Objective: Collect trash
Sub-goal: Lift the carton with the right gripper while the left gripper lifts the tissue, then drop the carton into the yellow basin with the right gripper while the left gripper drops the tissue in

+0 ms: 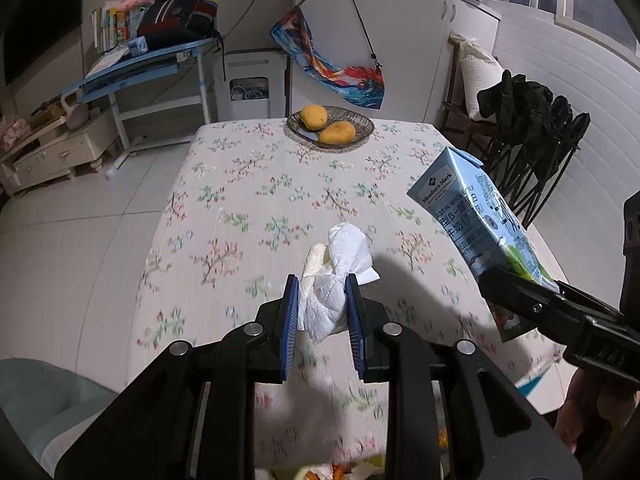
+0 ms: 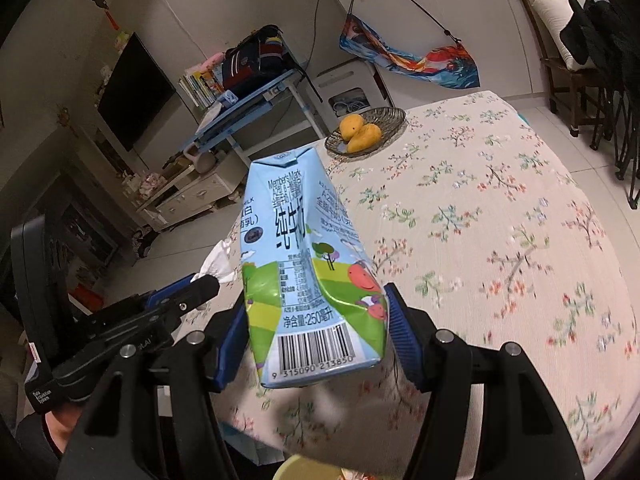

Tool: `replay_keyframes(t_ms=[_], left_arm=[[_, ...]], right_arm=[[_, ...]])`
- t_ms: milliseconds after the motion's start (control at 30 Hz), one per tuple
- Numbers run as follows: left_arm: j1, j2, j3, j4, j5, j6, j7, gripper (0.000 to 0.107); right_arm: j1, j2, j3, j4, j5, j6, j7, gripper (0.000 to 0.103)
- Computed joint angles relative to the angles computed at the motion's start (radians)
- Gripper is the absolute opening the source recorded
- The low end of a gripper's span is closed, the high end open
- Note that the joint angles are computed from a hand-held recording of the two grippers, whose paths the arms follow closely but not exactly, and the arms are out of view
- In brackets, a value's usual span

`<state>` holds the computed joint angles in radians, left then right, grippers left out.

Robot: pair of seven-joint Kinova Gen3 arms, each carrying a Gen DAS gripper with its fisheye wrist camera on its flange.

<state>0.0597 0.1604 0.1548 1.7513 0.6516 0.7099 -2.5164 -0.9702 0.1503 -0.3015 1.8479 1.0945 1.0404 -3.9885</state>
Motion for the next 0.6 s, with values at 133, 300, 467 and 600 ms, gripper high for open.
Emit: replay_keyframes(t_ms=[133,300,467,600], left_arm=[[-0.037,-0.033,-0.014,0.048,0.059,0.034,-0.07,0.022],[-0.05,-0.064,-0.044,0.091,0.093,0.06,-0.121,0.022],[-0.062,-0.092,-0.073,0.126,0.118,0.089,-0.164,0.022],[-0.069,-0.108,-0.091,0.148,0.134,0.103,-0.194,0.022]], right_arm=[[-0.028,0.007,-0.013,0.006,0.004,0.016,-0.056,0.062],[-0.061,0.018,-0.021,-0.004,0.0,0.039,-0.078,0.062],[-0.091,0.029,-0.025,-0.012,-0.005,0.051,-0.103,0.062],[-0.12,0.042,-0.027,-0.021,-0.009,0.063,-0.117,0.062]])
